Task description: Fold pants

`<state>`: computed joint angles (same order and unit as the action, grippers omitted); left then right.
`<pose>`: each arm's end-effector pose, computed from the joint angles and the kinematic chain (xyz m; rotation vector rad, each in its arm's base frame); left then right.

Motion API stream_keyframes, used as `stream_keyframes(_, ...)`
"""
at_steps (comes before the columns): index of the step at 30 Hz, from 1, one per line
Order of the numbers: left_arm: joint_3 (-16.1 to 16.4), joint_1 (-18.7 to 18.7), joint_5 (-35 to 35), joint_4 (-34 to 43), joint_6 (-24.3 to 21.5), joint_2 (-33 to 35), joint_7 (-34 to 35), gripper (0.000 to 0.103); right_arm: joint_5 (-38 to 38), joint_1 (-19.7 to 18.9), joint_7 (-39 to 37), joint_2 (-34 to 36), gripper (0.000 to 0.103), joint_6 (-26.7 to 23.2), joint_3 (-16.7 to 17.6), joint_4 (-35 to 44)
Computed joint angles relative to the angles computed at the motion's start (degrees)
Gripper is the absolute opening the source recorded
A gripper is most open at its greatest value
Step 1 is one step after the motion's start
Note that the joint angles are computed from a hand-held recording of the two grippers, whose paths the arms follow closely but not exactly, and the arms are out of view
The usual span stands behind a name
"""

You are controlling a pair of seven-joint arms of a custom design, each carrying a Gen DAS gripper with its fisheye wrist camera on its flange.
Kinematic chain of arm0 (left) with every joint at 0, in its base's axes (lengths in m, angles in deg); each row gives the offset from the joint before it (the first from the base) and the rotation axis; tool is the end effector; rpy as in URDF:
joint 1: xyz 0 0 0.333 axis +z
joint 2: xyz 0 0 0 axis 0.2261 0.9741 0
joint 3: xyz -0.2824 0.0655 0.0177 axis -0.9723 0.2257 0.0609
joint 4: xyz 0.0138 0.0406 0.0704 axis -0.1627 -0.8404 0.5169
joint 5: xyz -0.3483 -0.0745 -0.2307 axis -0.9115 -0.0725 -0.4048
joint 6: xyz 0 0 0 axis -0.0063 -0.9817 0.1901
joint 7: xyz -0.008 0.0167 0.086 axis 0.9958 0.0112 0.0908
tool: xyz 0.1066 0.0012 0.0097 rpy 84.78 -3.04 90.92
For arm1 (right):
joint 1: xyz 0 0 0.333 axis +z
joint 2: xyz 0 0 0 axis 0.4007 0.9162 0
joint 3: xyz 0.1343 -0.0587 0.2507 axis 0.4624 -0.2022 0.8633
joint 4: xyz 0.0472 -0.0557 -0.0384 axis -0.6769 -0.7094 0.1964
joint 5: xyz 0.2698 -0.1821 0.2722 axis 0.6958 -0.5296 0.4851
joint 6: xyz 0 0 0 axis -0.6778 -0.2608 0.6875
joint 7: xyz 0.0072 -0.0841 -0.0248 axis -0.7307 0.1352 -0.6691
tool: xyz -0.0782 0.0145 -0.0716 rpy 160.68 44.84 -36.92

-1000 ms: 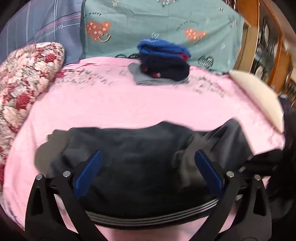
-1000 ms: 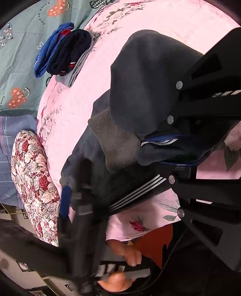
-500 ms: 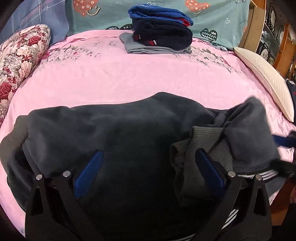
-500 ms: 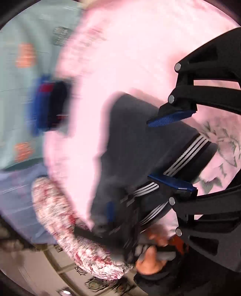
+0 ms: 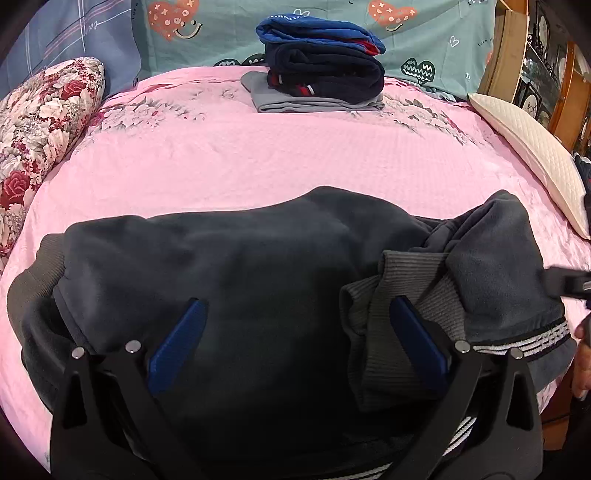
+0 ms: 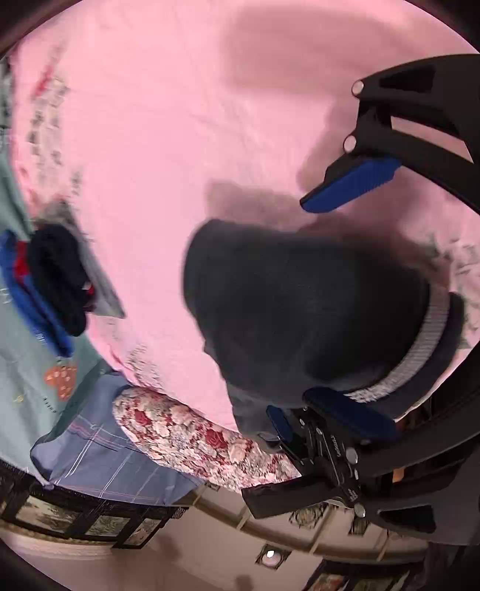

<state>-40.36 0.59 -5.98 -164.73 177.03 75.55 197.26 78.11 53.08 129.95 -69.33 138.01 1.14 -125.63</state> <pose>0.5232 -0.1886 0.4481 -1.3508 2.3588 -0.8870 0.4251 0.0322 0.4323 -1.3195 1.8090 0.0285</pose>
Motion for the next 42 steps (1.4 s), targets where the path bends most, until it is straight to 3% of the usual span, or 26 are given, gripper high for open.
stream_keyframes(1,-0.15,0.11,0.36,-0.17,0.21,-0.14,-0.48,0.101,3.89,3.25,-3.93,2.16,0.067,-1.42,-3.04,2.04)
stream_keyframes(3,-0.06,0.20,0.19,-0.02,0.26,-0.04,-1.21,0.101,5.75,6.19,-8.51,2.81,0.041,0.90,-5.18,3.77)
stream_keyframes(4,-0.05,0.27,-0.13,0.59,-0.04,0.39,-2.26,0.101,5.01,6.04,-9.42,2.16,0.040,1.35,-4.28,4.14)
stream_keyframes(7,-1.39,0.75,1.86,2.58,0.72,2.24,-8.03,0.101,-0.16,2.21,-10.36,2.91,0.036,-0.50,0.47,7.43)
stream_keyframes(9,-2.84,0.85,5.59,4.73,2.27,4.25,-12.76,0.101,-4.75,-2.30,-7.89,2.25,0.034,-1.88,4.67,8.15)
stream_keyframes(12,-3.77,-0.53,6.76,8.97,3.04,7.80,-15.11,0.101,-9.51,-6.58,-5.55,1.46,0.034,-1.65,7.13,8.56)
stream_keyframes(14,-4.52,-1.37,11.19,12.56,1.69,11.35,-17.74,0.101,-13.28,-11.75,-0.63,1.91,0.034,-1.08,9.10,7.86)
stream_keyframes(16,-3.69,-3.07,20.41,14.71,0.79,14.12,-24.51,0.101,-14.62,-13.97,3.67,4.77,0.038,-5.58,7.40,8.58)
stream_keyframes(17,-4.48,-2.35,20.11,14.69,1.37,14.27,-24.48,0.101,-15.50,-15.43,5.44,6.38,0.044,-6.60,7.56,8.50)
stream_keyframes(21,-4.71,-1.45,10.27,14.61,-1.67,12.61,-17.01,0.101,-14.07,-16.54,6.21,4.88,0.049,-6.68,6.11,5.62)
stream_keyframes(24,-3.64,-0.96,2.12,10.54,-3.16,7.43,-10.86,0.101,-19.97,-19.92,9.58,1.36,0.050,-6.33,11.22,4.61)
stream_keyframes(26,-1.60,-1.30,-5.04,5.16,-3.10,1.32,-4.99,0.101,-26.96,-24.16,14.24,-1.47,0.051,-6.14,17.03,3.97)
stream_keyframes(28,1.34,-2.21,-11.12,-1.38,-2.60,-6.07,0.62,0.101,-31.26,-25.37,16.82,-4.36,0.054,-4.65,20.39,3.14)
stream_keyframes(31,2.85,-0.96,-9.86,-8.13,-0.70,-13.13,1.42,0.101,-34.12,-22.63,17.27,-5.48,0.062,-1.11,20.97,3.21)
stream_keyframes(36,4.14,3.74,-4.11,-10.98,-3.65,-14.89,-5.19,0.101,-30.15,-4.30,9.46,1.52,0.062,-0.07,11.31,9.37)
stream_keyframes(40,8.73,3.62,-10.33,-7.06,-11.55,-10.42,-7.04,0.101,-23.40,3.87,3.87,9.16,0.062,-0.78,8.04,14.85)
stream_keyframes(41,9.59,3.59,-12.95,-5.81,-13.47,-8.96,-6.62,0.101,-22.07,4.35,3.12,10.64,0.062,-1.15,8.21,15.84)
stream_keyframes(42,9.53,3.68,-15.46,-5.66,-12.46,-8.65,-5.67,0.101,-21.34,4.06,2.91,11.90,0.062,-1.49,8.98,16.59)
